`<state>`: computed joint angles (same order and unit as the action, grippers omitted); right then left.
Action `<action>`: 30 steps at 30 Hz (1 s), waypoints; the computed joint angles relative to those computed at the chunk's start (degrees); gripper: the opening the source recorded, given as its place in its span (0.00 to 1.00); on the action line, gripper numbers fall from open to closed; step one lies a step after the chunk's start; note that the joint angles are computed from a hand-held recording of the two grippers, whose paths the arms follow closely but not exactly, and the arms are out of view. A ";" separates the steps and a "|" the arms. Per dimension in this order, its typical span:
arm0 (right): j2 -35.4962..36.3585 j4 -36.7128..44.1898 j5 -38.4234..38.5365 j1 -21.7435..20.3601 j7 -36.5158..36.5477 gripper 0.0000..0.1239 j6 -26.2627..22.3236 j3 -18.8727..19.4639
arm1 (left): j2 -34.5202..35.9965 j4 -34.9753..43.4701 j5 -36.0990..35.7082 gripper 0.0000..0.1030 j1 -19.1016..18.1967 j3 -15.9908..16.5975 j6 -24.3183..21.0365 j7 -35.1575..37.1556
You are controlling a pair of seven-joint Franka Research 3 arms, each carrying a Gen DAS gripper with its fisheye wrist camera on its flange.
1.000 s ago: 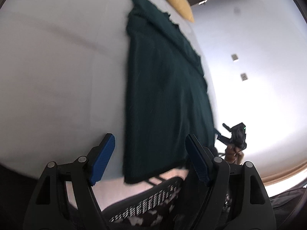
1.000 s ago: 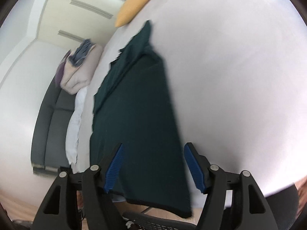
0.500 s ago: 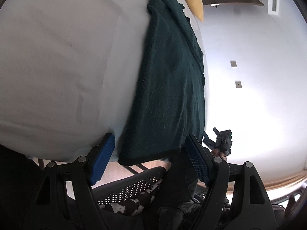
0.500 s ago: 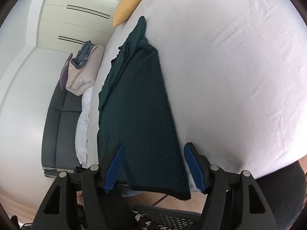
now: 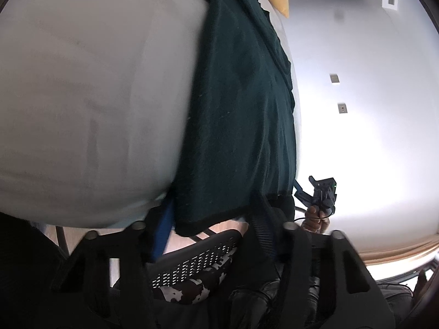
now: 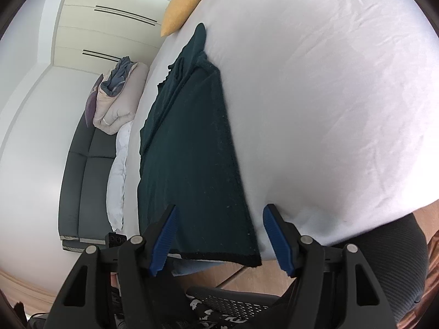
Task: Fold small clothes
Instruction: 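Grasp the hem with both grippers and lift it toward the collar, then carry the held hem over the sweater toward the collar with both grippers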
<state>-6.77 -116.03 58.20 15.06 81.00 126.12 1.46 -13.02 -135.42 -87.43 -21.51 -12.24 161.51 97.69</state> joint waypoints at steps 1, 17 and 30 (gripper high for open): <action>-0.05 -0.06 0.02 -0.02 0.10 0.54 -0.03 -0.04 | -0.16 -0.29 -0.90 0.35 0.00 0.16 -0.07 0.68; -0.14 0.18 -4.32 -0.71 2.08 0.50 -3.22 -0.25 | 0.95 0.97 -3.60 0.19 1.03 -1.46 1.93 3.71; 3.62 4.65 -10.17 -0.25 4.12 0.28 -10.87 1.19 | 1.12 1.16 2.92 0.08 -1.24 -0.75 4.81 -1.46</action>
